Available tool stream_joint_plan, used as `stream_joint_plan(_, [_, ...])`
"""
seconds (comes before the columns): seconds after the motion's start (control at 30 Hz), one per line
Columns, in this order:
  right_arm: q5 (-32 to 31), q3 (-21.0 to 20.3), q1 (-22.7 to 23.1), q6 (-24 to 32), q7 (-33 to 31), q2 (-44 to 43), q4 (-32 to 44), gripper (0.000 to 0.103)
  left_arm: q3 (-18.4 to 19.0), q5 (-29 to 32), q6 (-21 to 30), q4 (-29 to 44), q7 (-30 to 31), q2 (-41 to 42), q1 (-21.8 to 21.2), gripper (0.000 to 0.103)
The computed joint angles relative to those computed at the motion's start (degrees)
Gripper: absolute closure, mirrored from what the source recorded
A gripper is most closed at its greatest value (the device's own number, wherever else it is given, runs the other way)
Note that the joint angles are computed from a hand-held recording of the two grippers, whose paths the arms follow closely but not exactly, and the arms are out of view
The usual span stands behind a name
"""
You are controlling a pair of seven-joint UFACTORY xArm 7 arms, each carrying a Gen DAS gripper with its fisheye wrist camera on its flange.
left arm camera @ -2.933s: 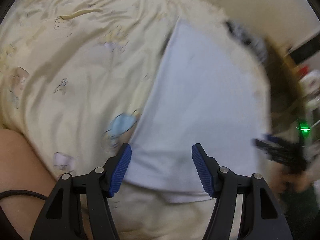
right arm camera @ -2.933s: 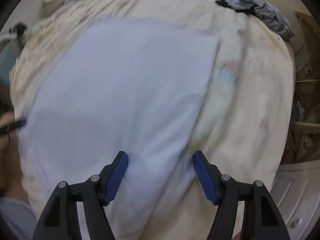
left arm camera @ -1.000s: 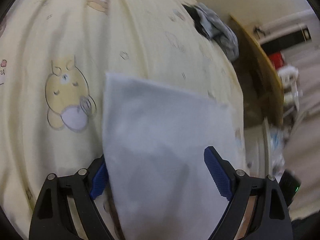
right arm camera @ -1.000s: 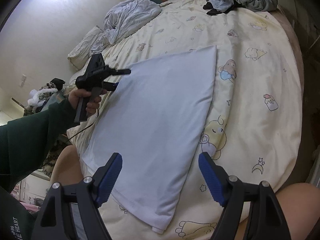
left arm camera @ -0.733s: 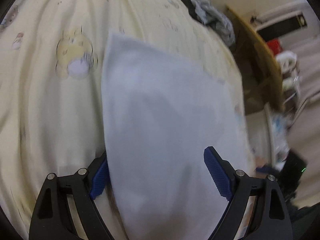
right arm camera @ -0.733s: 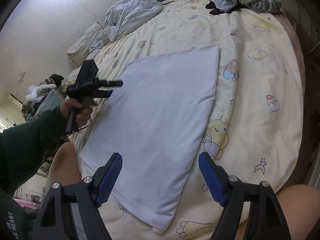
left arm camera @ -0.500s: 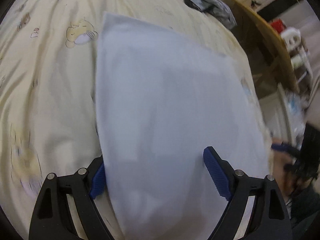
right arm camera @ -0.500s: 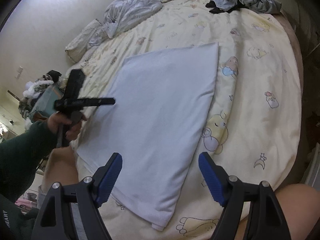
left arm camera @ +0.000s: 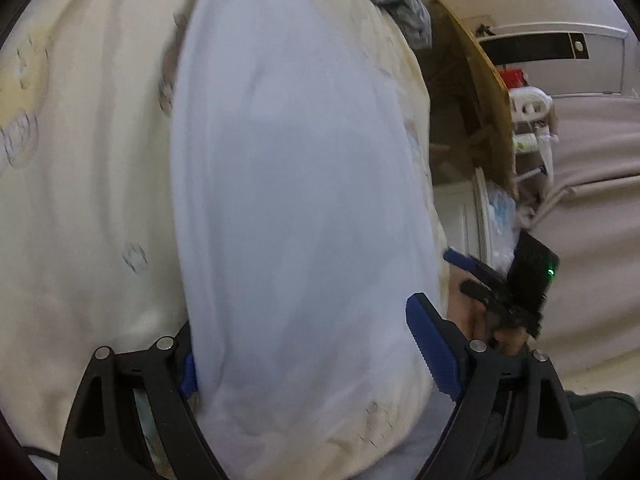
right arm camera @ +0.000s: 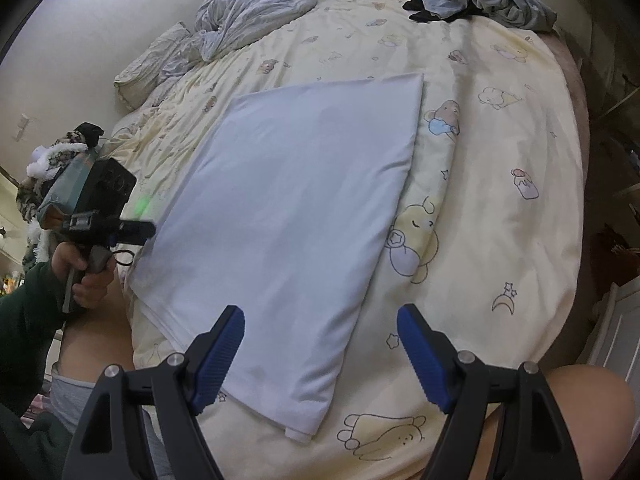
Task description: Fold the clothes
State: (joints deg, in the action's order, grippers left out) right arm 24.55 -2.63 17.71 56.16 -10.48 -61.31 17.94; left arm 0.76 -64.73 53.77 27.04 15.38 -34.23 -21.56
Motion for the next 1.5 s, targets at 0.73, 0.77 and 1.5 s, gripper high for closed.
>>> stream_joint_plan(0.73, [0.55, 0.11, 1.31, -0.74, -0.73, 2.56, 1.12, 0.024, -2.04, -6.11, 8.96, -3.03, 2.23, -2.45, 3.71, 0.032])
stream_joint_plan(0.77, [0.72, 0.05, 1.36, -0.89, -0.82, 2.72, 1.2, 0.024, -2.73, -6.37, 7.06, -3.23, 2.0, -3.1, 3.23, 0.033])
stream_joint_plan(1.5, [28.52, -20.27, 8.52, -6.86, -32.84, 49.27, 29.44, 0.024, -1.61, -3.25, -0.7, -2.08, -2.27, -0.13, -2.72, 0.064])
